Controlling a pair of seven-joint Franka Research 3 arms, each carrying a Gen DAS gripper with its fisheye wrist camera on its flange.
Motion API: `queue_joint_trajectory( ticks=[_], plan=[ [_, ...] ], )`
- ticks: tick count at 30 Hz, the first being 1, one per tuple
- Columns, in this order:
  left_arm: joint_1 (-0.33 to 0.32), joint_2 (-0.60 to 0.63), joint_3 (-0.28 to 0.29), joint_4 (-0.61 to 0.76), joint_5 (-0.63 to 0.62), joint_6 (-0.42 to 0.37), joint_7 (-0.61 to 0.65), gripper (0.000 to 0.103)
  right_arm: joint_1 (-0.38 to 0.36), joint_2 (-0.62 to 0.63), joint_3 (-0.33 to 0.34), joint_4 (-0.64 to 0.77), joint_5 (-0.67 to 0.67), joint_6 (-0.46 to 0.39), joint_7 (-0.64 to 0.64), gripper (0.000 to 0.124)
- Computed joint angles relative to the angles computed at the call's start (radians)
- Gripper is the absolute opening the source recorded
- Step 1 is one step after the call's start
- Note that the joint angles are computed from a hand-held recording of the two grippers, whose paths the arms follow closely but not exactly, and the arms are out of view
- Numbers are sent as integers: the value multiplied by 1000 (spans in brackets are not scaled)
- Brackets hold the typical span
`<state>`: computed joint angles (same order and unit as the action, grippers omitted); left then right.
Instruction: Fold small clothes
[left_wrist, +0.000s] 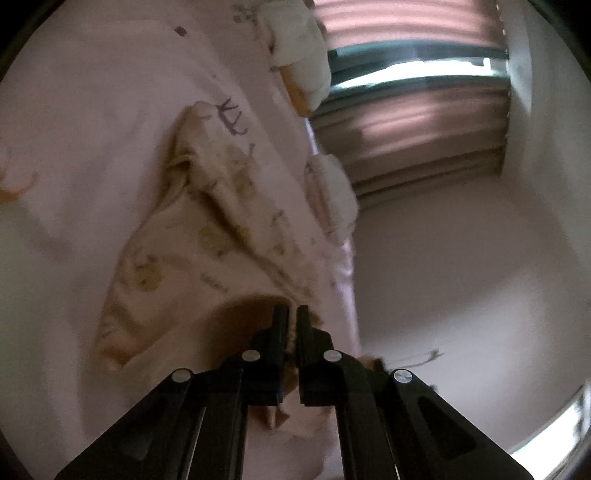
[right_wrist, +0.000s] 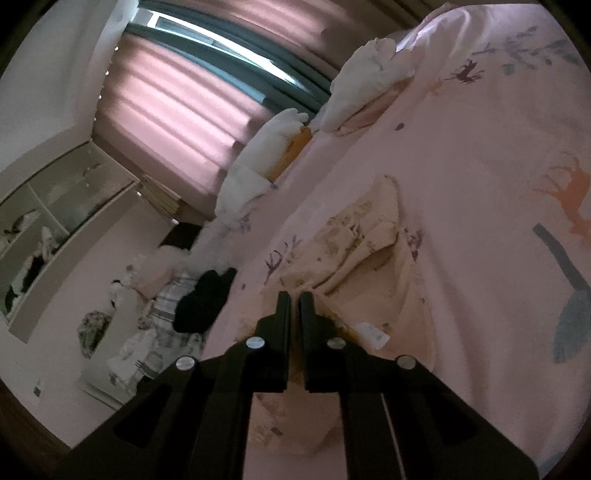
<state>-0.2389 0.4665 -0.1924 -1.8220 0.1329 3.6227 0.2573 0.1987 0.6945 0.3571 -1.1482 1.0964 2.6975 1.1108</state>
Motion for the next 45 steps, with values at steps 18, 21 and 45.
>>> queue_joint_trajectory(
  ticks=[18,21,45],
  plan=[
    [-84,16,102,55,-237,-42,140,1,103,203,-216,414,-593,-516,570,39],
    [-68,16,84,37,-234,-24,116,1,56,111,-173,244,-539,-460,550,39],
    [-49,-35,67,-19,-177,-65,109,1,-13,84,-63,119,-240,-380,482,32]
  ],
)
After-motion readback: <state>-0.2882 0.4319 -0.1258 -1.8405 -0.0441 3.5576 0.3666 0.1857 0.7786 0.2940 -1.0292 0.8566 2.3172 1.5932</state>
